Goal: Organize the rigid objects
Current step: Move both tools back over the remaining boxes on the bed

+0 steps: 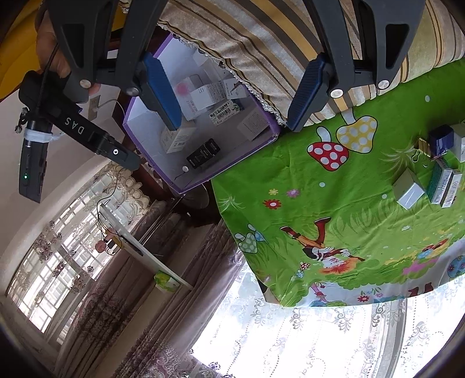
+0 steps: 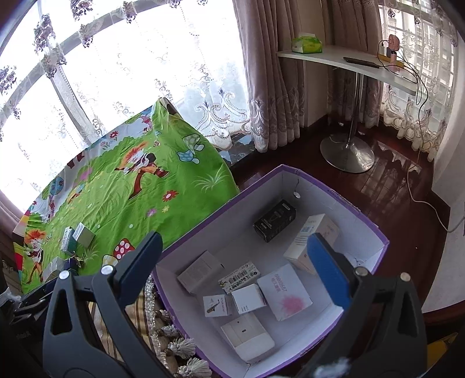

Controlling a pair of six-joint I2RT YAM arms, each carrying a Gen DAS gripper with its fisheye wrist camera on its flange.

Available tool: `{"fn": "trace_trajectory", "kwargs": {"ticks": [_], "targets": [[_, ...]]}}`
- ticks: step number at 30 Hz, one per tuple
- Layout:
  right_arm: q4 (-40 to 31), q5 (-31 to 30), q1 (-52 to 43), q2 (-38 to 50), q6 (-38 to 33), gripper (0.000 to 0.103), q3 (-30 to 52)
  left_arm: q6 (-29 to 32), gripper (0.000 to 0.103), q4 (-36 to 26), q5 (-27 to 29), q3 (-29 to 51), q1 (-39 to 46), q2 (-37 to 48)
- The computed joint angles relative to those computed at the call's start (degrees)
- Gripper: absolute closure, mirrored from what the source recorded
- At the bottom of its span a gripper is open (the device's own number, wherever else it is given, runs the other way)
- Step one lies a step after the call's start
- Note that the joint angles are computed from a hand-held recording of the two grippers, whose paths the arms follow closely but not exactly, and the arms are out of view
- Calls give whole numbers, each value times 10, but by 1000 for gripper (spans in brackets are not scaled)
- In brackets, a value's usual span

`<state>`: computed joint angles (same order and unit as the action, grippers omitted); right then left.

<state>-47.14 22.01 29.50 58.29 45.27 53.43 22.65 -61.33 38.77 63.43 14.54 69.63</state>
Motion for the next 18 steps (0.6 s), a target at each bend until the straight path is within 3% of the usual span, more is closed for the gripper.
{"fn": "trace_trajectory", "kwargs": {"ticks": [18], "targets": [[-12,29,83,78,8,2,85,87,27,-36,33,69,138,43]]}}
